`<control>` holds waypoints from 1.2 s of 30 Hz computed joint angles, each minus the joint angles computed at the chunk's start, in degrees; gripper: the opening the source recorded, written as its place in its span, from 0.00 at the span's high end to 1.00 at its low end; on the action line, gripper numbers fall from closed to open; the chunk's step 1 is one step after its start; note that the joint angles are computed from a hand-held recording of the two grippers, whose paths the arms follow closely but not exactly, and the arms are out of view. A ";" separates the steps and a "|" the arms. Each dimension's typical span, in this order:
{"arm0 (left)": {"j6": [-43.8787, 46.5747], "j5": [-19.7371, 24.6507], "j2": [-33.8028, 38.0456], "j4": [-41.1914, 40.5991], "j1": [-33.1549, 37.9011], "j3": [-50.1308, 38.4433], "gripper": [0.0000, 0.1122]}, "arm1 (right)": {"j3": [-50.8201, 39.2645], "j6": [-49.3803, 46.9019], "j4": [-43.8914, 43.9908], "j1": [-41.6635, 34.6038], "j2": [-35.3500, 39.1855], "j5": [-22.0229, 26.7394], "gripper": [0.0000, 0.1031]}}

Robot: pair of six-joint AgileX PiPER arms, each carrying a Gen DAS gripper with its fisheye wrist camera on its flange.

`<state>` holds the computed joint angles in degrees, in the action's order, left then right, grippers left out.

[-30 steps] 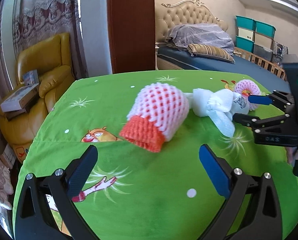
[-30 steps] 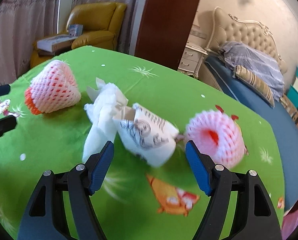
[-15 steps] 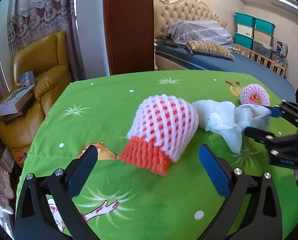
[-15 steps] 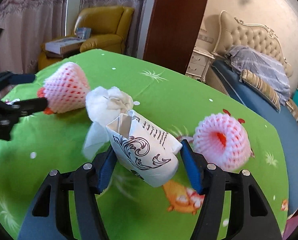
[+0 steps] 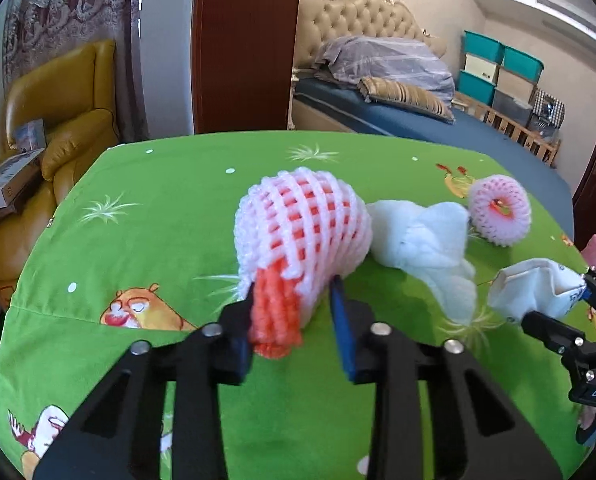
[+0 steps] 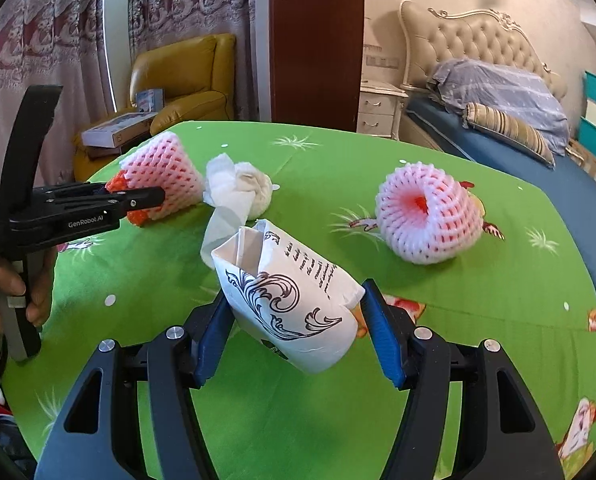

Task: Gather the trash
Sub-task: 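Grasp the white paper cup with the right tool while the left tool grasps a pink foam net, then carry paper cup and foam net to the pink wastebasket and open both tools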

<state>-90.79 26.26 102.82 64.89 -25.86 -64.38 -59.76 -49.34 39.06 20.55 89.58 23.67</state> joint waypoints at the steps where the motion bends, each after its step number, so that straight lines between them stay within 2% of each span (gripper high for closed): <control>1: -1.58 -0.63 -0.42 1.34 -0.20 0.70 0.77 | 0.44 -0.12 0.21 -0.08 -0.22 -0.06 0.42; 6: -8.26 -0.47 -2.60 6.53 -2.43 4.39 0.77 | 2.44 -2.66 3.84 -1.07 -1.85 0.04 0.42; 15: -19.77 5.61 -7.06 13.97 -10.47 11.52 0.77 | 5.14 -7.00 9.30 -3.09 -4.21 0.70 0.42; 19: -22.10 7.60 -7.91 15.23 -13.93 12.71 0.77 | 7.32 -8.80 11.11 -3.75 -6.26 0.50 0.42; 28: -25.69 13.93 -6.22 17.95 -21.97 11.00 0.77 | 12.44 -16.45 18.56 -8.20 -12.14 1.87 0.42; 36: -26.29 18.57 -3.23 20.17 -27.94 6.67 0.77 | 16.29 -26.04 28.32 -14.62 -16.43 5.35 0.42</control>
<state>-117.08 44.82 99.59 85.06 -53.80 -57.71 -43.47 -75.38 67.38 5.93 73.16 29.02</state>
